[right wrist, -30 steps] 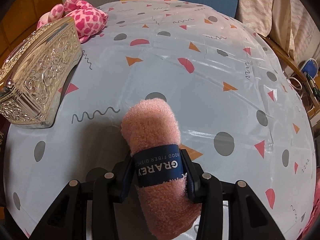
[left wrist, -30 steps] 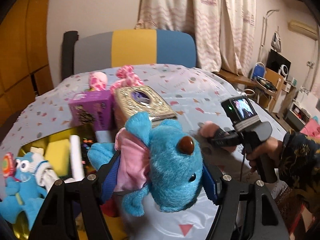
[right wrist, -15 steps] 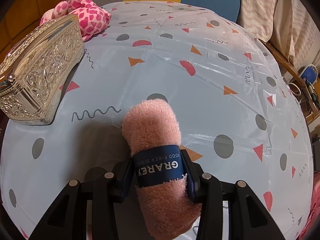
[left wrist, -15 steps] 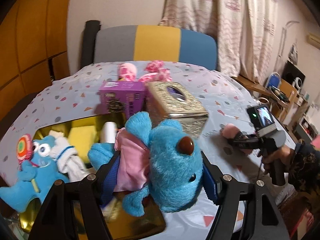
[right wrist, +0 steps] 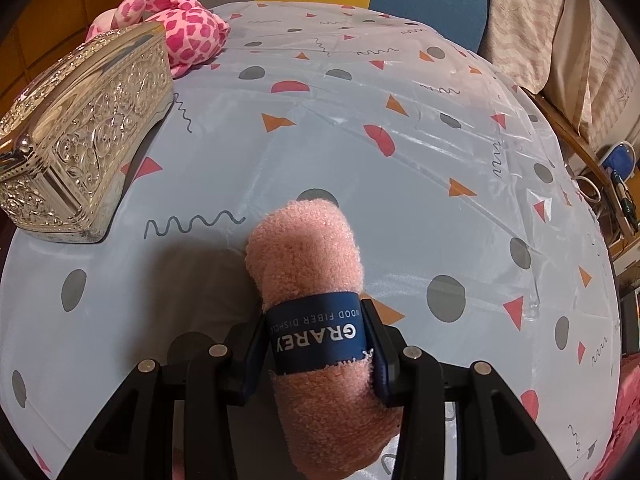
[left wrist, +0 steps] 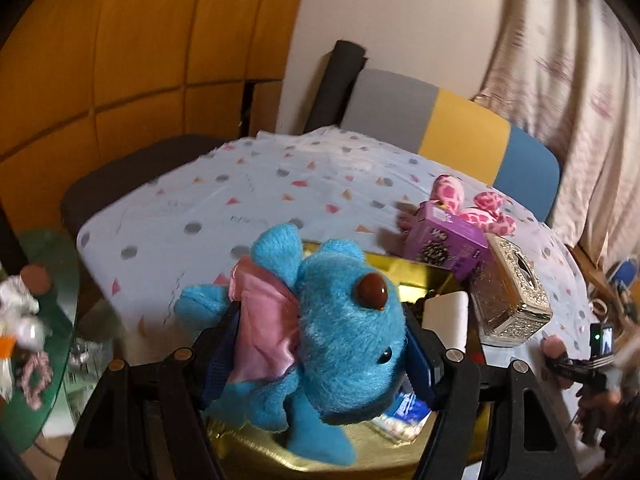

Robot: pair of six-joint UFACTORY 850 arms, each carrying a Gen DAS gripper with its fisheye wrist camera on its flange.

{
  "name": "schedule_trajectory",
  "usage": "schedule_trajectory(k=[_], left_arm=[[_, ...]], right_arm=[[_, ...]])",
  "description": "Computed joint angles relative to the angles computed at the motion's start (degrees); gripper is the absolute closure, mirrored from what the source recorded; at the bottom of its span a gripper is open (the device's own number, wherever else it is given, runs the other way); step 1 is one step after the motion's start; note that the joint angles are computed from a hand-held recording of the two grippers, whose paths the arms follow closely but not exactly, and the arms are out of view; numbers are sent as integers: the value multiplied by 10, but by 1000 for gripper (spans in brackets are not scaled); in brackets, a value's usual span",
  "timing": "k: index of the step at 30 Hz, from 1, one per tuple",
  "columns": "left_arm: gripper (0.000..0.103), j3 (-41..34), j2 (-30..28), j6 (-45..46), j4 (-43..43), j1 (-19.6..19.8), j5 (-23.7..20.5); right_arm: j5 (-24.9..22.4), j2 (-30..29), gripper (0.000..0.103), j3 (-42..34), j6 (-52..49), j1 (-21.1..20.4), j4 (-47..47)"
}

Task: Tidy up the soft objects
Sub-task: 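Carry the blue bear plush into the gold tray and open the left gripper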

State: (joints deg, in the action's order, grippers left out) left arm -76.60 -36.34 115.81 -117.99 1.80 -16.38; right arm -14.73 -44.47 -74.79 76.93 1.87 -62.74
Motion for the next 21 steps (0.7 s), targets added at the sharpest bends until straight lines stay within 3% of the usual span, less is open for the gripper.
schedule_trajectory(k=[7, 12, 16, 18, 21], left_arm=[[30, 13, -6, -100, 164, -23, -68], [30, -2, -27, -182, 284, -54, -87], [30, -42, -64, -305, 410, -75, -63], [25, -60, -81, -347, 456, -84, -54], [15, -72, -96, -343, 458, -89, -48]], right_arm=[[-5, 0, 60, -1, 2, 1, -4], [-8, 0, 60, -1, 3, 2, -7], [-11, 0, 60, -1, 4, 3, -12], [-11, 0, 60, -1, 3, 3, -11], [-12, 1, 60, 0, 1, 3, -13]])
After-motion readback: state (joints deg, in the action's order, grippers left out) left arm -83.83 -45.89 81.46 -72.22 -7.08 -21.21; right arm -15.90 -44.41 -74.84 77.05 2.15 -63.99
